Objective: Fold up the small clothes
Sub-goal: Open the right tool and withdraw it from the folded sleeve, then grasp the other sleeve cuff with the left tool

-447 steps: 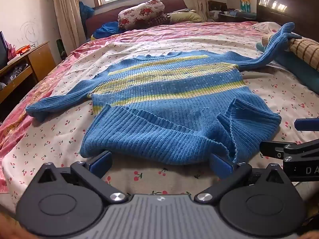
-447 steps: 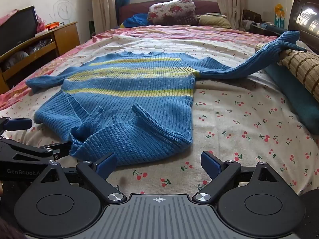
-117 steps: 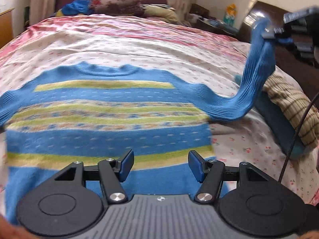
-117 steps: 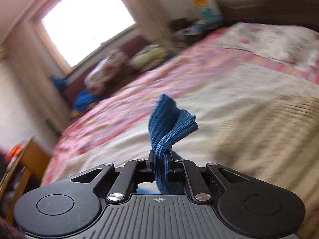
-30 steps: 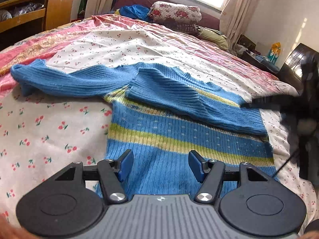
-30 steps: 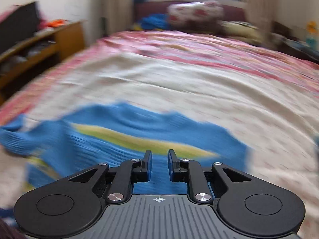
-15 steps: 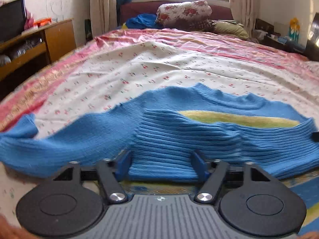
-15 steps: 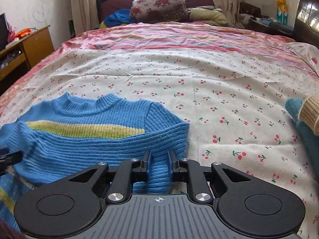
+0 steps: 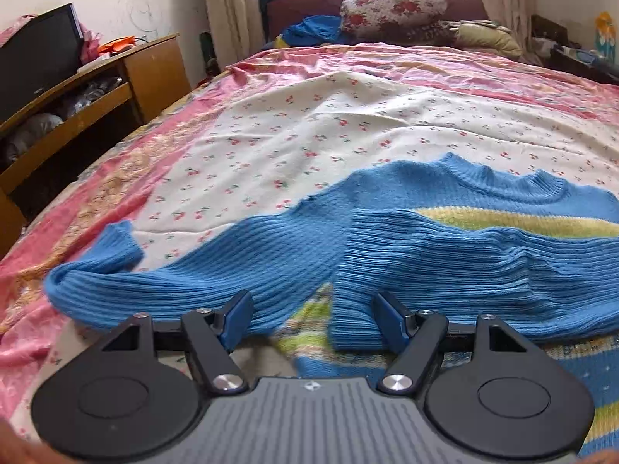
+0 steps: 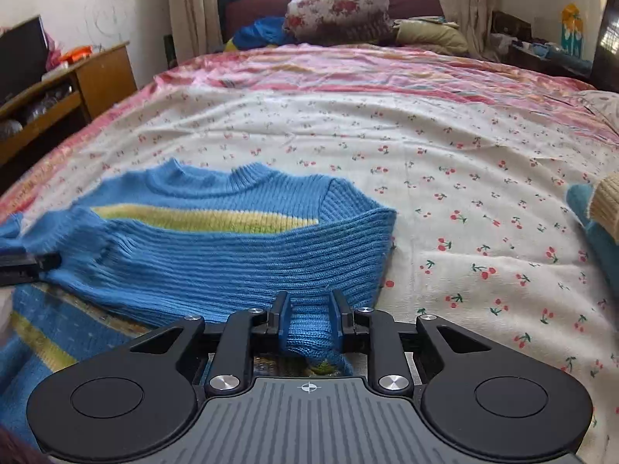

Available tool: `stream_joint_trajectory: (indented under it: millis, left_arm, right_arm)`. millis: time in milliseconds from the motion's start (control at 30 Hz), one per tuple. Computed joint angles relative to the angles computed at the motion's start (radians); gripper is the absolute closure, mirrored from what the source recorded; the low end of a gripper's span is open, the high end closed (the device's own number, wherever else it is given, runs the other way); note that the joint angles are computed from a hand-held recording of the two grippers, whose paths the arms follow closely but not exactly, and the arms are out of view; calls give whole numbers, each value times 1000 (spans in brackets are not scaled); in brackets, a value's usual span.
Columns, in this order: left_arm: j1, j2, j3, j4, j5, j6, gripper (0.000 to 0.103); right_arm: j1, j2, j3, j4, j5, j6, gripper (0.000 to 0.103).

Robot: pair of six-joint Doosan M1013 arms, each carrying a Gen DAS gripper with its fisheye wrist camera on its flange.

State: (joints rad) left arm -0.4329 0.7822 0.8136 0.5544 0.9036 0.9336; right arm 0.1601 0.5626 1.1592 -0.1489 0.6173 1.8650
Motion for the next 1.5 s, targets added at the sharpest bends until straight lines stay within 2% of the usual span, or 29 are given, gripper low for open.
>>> stream_joint_trajectory:
  millis: [100,167,267,400,467,633,833,1067,1233,1333,1500]
  left_arm:
    - [-5,-19,21,20,-56,-26,28]
    - [-5,-18,7,-31,-91,5,28]
    - [-13,19,-59,-82,-82,78,28]
    - [-18,89,-173,-125,8,129,28]
    - [-23,121,-221,-74,76,106,27]
    - [-23,101,-187,-7,108,7,26]
    - [-16,17,-58,81,118,-136,27]
    - [50,-71,72,132,158,-345,27]
    - [101,-110,133,131,146,-490,36]
    - [120,-114,144,103,119,-532,40]
    - [144,-99,126,51,93,-548,41]
  right_arm:
    - [0,-27,44,95,-73,-73,78]
    - [5,-33,59,164,-95,-140,79]
    - [12,-39,87,259,-124,-237,79]
    - [2,-43,112,359,-107,-271,79]
    - [-4,-54,135,397,-123,-296,79]
    - [-21,-68,168,517,-147,-377,80]
    - [-25,-85,197,580,-163,-453,78]
    - [-26,-100,218,645,-179,-511,77]
    - [-20,-88,210,639,-164,-497,77]
    - [-12,-87,214,608,-178,-479,77]
    - [-9,-89,218,613,-187,-454,77]
